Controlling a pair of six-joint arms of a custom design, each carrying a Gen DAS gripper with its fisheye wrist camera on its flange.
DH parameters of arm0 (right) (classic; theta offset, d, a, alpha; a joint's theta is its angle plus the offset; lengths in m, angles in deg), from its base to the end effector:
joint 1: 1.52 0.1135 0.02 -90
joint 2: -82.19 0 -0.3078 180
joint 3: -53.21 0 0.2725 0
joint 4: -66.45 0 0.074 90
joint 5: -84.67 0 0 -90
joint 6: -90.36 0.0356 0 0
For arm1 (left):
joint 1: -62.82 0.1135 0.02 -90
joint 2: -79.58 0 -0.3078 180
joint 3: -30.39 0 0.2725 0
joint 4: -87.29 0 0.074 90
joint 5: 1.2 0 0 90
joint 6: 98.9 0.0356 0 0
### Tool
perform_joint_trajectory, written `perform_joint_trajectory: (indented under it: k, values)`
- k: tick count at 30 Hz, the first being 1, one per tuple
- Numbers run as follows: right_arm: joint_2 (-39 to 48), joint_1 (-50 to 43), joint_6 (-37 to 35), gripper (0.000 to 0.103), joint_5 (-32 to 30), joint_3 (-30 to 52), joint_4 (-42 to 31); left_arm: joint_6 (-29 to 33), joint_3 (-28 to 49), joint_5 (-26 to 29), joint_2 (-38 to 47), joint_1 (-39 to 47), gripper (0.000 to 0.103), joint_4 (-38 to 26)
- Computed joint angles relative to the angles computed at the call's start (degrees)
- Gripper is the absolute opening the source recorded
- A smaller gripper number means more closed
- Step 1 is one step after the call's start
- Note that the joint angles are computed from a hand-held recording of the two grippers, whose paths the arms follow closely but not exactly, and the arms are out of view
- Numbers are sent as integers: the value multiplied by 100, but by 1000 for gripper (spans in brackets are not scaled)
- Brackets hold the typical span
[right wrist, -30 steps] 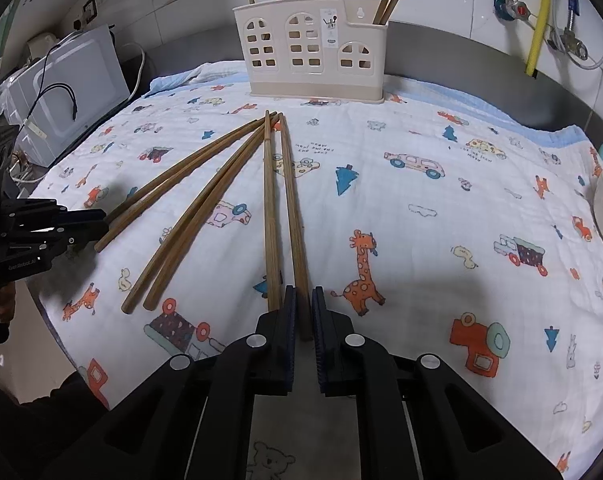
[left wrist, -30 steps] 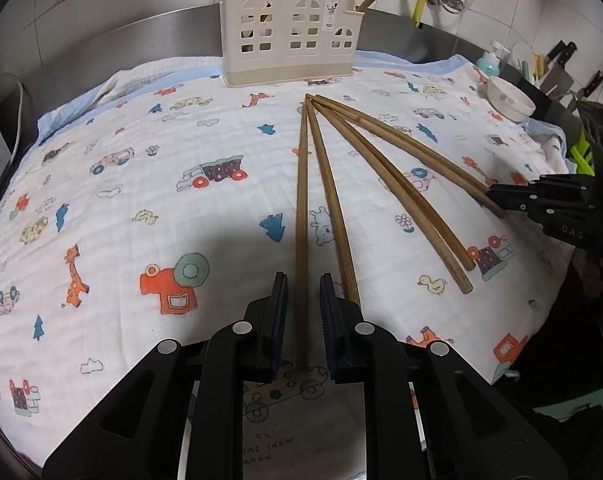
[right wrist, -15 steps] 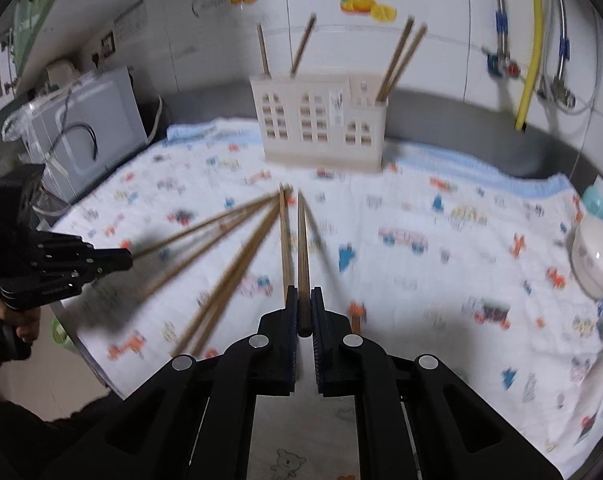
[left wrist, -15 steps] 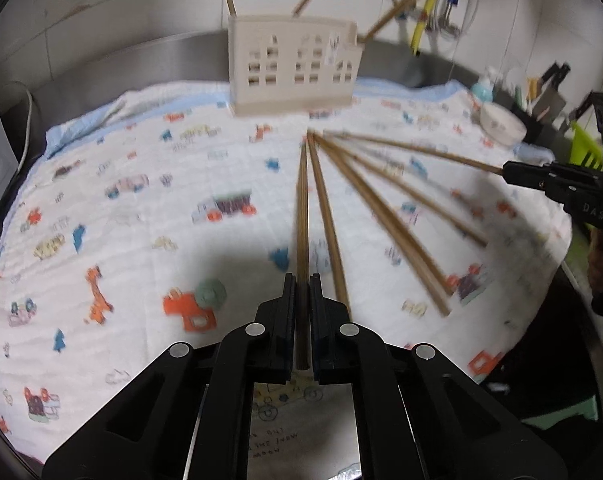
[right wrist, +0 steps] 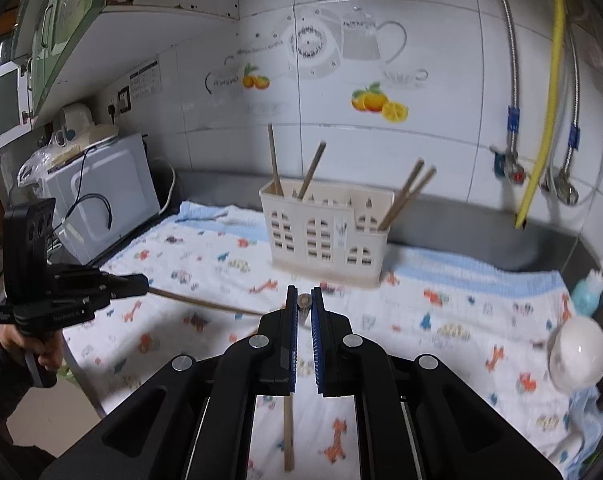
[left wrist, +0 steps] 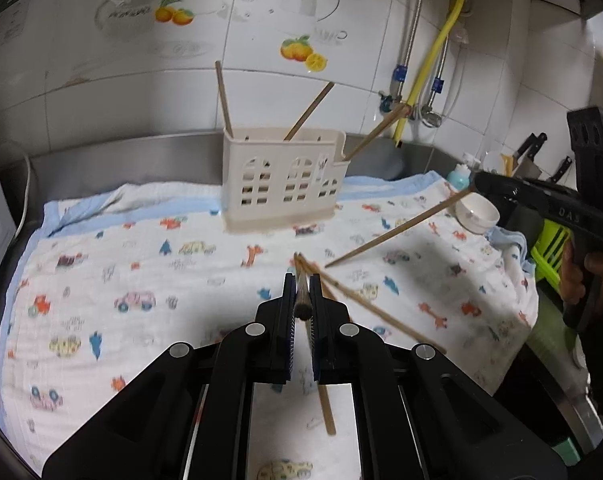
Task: Organize utensils
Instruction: 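Insert the chopstick into the beige holder and open the right gripper while the left releases its own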
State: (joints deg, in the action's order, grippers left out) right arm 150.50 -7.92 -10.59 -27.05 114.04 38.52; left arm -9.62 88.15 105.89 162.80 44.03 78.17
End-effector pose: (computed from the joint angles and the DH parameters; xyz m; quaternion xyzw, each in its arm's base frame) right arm 0.2635 -0.0163 0.3020 -0.1210 0.8686 0.0976 0.4705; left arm 0.2983 -0.1125 0.2407 0.2057 0.8538 -0.2076 0.4309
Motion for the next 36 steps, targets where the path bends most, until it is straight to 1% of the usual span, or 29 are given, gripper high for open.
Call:
perform_joint_trajectory:
  k: [4, 6, 11, 14, 19, 22, 26, 32, 34, 36]
  values:
    - [303, -7, -95, 6, -33, 560, -249, 107, 275, -55, 137, -13, 5, -80]
    - [481, -20, -165, 6, -34, 946, -437, 111, 499, 23, 199, 48, 5, -183]
    - [865, -76, -310, 6, 34, 2028, -905, 329, 1056, -68, 361, 33, 5, -424]
    - [1167, -153, -319, 6, -33, 2762, -1228, 414, 1368, -72, 497, 14, 5, -584]
    - [1779, -106, -385, 6, 341, 3895, -1666, 488, 1756, -61, 632, 10, 5, -721]
    - [2170, -131, -281, 6, 390, 4403, -1841, 537, 1983, -72, 679, 27, 5, -794]
    - [2566, -120, -84, 6, 456, 4665, -1757, 574, 2370, -80, 757, 55, 5, -933]
    - [2901, -110, 294, 6, 387, 4855, -1337, 670, 2938, -143, 769, 57, 5, -1062]
    - [3066, -96, 359, 6, 351, 5040, -1410, 731, 3171, -219, 801, 28, 5, -1110]
    - [3290, -14, 304, 6, 486, 5215, -1536, 744, 3452, -284, 879, 14, 5, -1164]
